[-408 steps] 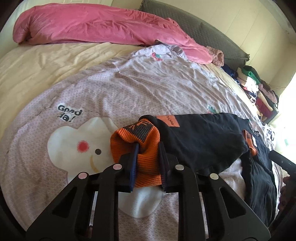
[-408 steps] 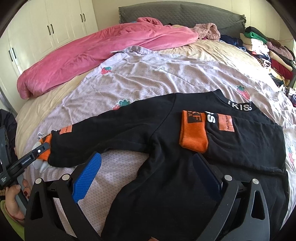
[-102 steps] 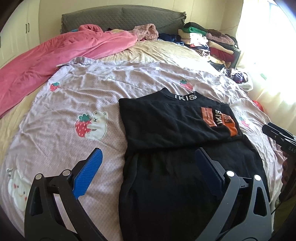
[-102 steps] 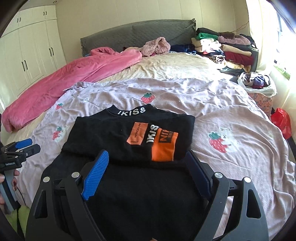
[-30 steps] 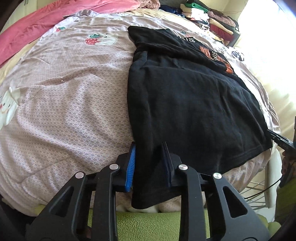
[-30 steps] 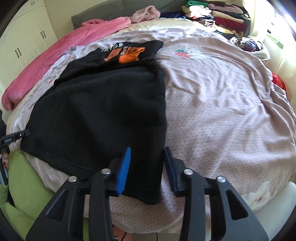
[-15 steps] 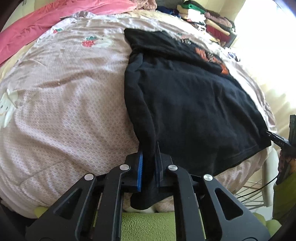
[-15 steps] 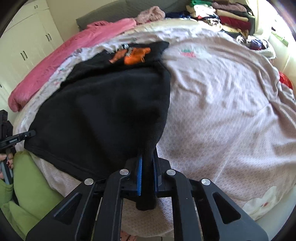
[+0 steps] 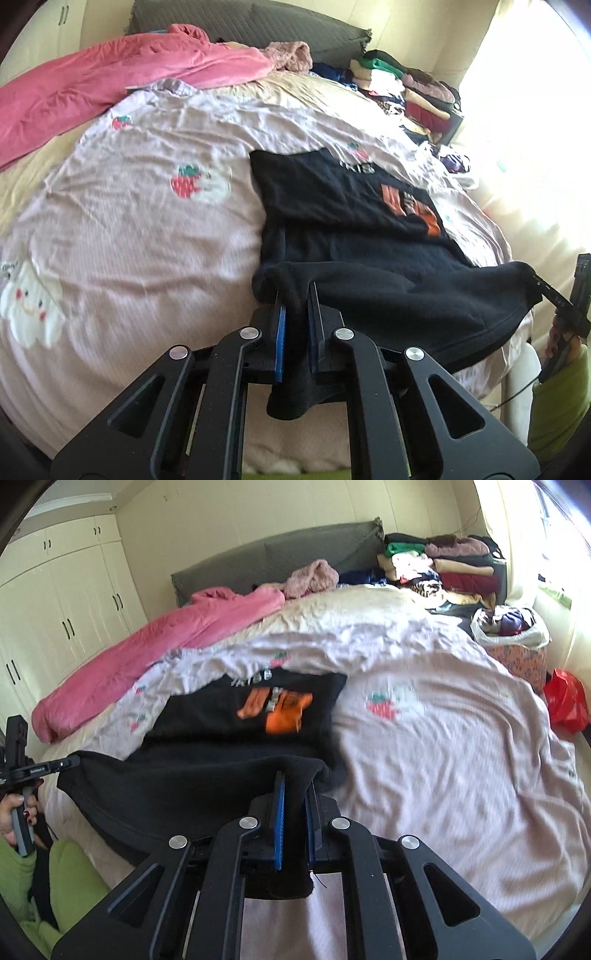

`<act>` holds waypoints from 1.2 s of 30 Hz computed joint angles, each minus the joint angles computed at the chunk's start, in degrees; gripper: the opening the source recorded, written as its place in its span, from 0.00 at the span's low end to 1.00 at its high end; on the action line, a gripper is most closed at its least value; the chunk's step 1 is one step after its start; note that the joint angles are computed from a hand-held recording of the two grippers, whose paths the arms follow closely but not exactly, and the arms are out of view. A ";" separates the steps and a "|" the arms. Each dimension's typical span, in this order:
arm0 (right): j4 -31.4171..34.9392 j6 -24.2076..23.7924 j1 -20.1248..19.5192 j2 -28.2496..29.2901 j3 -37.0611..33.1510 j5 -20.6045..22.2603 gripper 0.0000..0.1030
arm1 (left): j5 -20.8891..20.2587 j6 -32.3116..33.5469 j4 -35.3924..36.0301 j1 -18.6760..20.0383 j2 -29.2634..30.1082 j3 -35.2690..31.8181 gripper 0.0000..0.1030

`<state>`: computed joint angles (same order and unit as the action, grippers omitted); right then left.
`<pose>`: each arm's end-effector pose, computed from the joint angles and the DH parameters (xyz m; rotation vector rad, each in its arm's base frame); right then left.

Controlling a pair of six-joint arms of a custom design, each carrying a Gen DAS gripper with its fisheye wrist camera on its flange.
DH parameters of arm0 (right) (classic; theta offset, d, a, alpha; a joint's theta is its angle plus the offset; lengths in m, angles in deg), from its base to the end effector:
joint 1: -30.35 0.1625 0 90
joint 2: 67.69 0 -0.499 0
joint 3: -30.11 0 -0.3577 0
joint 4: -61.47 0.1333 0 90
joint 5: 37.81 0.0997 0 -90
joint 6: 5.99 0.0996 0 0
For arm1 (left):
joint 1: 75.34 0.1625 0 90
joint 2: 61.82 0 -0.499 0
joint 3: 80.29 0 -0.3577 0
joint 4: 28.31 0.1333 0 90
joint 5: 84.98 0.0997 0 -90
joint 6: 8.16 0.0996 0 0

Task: Fold small clothes
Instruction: 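Lift the hem with both grippers and fold it toward the collar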

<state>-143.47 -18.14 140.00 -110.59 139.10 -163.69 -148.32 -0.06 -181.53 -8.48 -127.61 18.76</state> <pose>0.2847 -0.5746 0.1971 0.3120 -2.3582 1.1164 -0.0857 -0.6535 0.3941 0.5506 2.5923 -0.7836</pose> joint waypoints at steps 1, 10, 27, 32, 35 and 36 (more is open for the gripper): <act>-0.01 -0.99 -0.15 0.26 -1.16 -0.01 0.08 | 0.20 -0.01 -0.09 -0.03 0.22 -0.30 0.03; 2.97 -3.79 -2.08 2.15 -10.18 1.87 0.08 | 3.87 2.22 -0.80 -0.67 5.21 -7.40 0.04; 13.13 -3.78 -6.54 8.51 -24.50 -0.43 0.08 | 8.53 4.69 2.55 1.50 16.34 -20.89 0.04; 15.92 -2.50 -7.48 10.05 -27.64 -0.94 0.08 | 9.66 5.86 1.48 2.11 18.54 -22.96 0.08; 19.31 -1.07 -8.00 10.74 -29.04 -1.83 0.08 | 10.05 6.37 0.91 2.40 18.98 -22.88 0.17; 20.21 -0.54 -8.13 10.83 -29.30 -1.96 0.10 | 9.87 6.23 1.17 2.52 18.94 -22.85 0.22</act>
<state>-123.26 -18.69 131.87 -99.76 109.81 -165.65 -138.44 6.17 -180.36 -5.95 -108.67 -4.09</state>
